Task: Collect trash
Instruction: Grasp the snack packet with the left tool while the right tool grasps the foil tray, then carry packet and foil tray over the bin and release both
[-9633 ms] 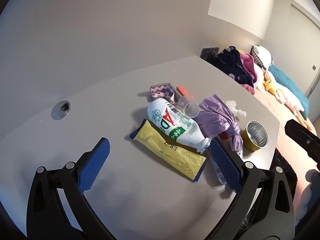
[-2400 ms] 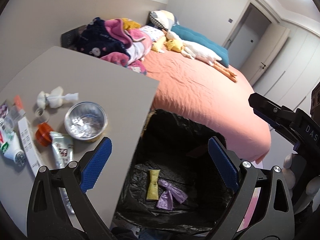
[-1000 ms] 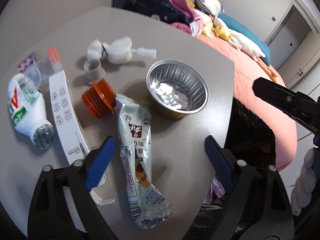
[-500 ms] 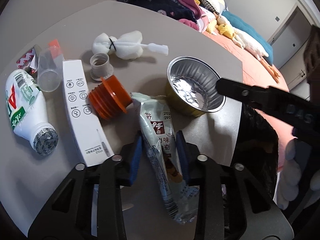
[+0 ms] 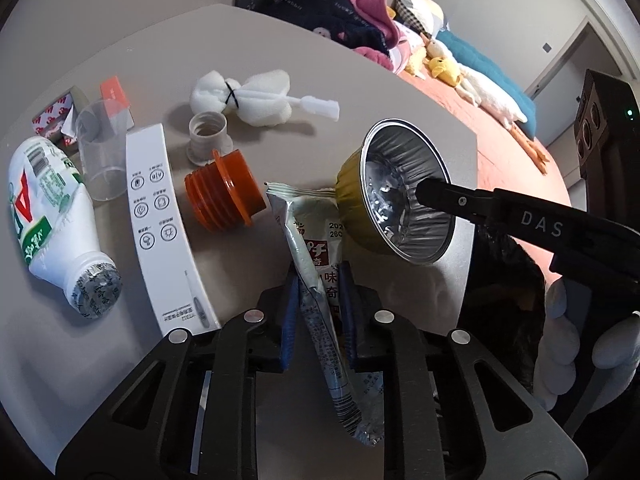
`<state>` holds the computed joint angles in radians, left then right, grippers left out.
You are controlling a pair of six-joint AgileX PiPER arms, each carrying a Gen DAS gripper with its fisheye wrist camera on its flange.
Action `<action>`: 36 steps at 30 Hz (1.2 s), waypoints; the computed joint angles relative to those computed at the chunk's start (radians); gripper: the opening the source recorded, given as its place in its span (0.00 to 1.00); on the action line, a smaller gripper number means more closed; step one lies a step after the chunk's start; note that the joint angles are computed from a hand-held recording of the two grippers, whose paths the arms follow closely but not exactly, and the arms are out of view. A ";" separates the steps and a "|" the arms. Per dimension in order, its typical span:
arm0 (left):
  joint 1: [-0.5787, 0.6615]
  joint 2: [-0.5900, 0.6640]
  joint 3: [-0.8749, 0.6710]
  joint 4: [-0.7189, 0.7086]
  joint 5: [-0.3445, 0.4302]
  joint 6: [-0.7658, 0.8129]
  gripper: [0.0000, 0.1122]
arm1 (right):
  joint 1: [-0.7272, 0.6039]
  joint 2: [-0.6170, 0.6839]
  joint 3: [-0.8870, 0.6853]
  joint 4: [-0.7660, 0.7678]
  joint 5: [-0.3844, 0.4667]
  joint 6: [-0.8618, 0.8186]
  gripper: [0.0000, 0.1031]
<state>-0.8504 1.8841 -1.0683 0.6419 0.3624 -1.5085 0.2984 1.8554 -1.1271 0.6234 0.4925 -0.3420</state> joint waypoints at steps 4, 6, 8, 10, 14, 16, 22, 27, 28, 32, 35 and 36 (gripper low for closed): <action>0.007 -0.001 -0.007 -0.053 -0.005 0.045 0.16 | -0.003 -0.017 0.004 0.009 0.001 -0.011 0.05; 0.002 -0.010 -0.001 -0.028 0.003 0.018 0.16 | -0.005 -0.031 0.012 0.021 0.000 -0.023 0.05; -0.002 -0.022 0.006 0.000 -0.003 0.004 0.16 | -0.008 -0.044 0.020 0.033 0.000 -0.032 0.05; -0.008 -0.025 -0.003 0.018 0.006 -0.002 0.16 | -0.015 -0.058 0.030 0.054 -0.002 -0.052 0.05; -0.022 -0.028 -0.021 0.031 0.017 -0.013 0.16 | -0.032 -0.101 0.053 0.073 -0.001 -0.072 0.05; -0.030 -0.027 -0.035 0.030 0.025 -0.006 0.16 | -0.041 -0.122 0.062 0.072 -0.001 -0.073 0.05; -0.055 -0.010 -0.109 0.020 0.053 0.036 0.16 | -0.089 -0.206 0.108 0.074 0.002 -0.084 0.05; -0.076 0.005 -0.159 -0.004 0.055 0.082 0.16 | -0.136 -0.291 0.164 0.078 0.003 -0.096 0.05; -0.080 0.011 -0.174 -0.017 0.055 0.101 0.16 | -0.145 -0.306 0.173 0.078 0.004 -0.097 0.05; -0.101 0.033 -0.225 -0.040 0.061 0.147 0.16 | -0.193 -0.373 0.218 0.074 0.011 -0.098 0.05; -0.107 0.055 -0.267 -0.083 0.060 0.211 0.16 | -0.228 -0.423 0.253 0.071 0.015 -0.100 0.05; -0.109 0.062 -0.280 -0.097 0.060 0.232 0.16 | -0.238 -0.433 0.260 0.071 0.016 -0.101 0.05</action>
<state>-0.9596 1.9460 -1.3488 0.5447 0.4222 -1.2762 0.0603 1.4219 -0.8668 0.6946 0.5087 -0.4431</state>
